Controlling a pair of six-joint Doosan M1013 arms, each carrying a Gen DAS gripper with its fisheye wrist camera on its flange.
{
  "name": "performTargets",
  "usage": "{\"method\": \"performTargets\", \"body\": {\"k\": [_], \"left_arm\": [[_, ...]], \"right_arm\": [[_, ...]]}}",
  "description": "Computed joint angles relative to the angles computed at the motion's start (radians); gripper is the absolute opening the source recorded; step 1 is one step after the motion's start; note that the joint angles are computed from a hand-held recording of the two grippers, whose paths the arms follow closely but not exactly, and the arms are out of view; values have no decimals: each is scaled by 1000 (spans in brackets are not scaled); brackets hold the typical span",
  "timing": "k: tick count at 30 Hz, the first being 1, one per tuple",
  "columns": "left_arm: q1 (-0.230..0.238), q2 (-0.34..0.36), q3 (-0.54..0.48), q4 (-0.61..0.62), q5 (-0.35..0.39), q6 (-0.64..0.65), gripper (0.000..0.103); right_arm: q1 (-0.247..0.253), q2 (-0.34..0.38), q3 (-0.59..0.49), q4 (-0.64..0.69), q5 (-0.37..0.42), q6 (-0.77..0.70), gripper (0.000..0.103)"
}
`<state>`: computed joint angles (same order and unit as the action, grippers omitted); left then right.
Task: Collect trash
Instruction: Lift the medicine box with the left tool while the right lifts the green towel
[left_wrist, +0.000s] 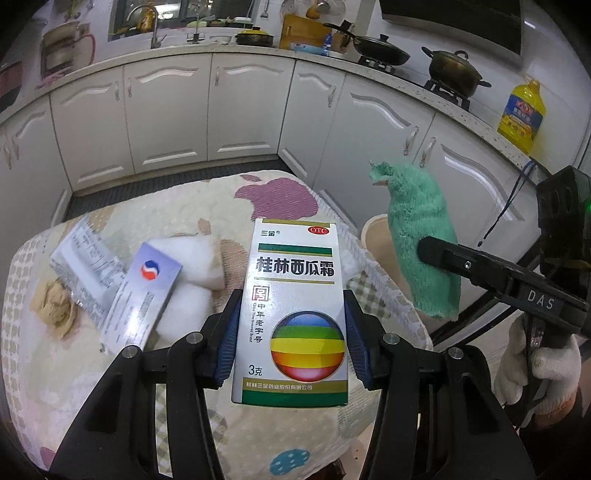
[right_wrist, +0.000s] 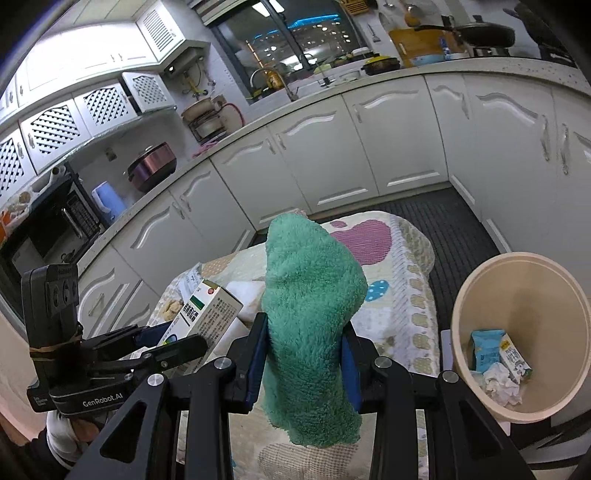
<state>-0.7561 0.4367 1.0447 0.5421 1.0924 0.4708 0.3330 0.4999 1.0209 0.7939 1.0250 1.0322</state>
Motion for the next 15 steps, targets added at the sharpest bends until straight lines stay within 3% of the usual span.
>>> {"method": "performTargets", "body": {"k": [15], "left_arm": [[3, 43, -63, -24, 10, 50, 49]], "right_arm": [[-23, -9, 12, -3, -13, 24, 35]]}}
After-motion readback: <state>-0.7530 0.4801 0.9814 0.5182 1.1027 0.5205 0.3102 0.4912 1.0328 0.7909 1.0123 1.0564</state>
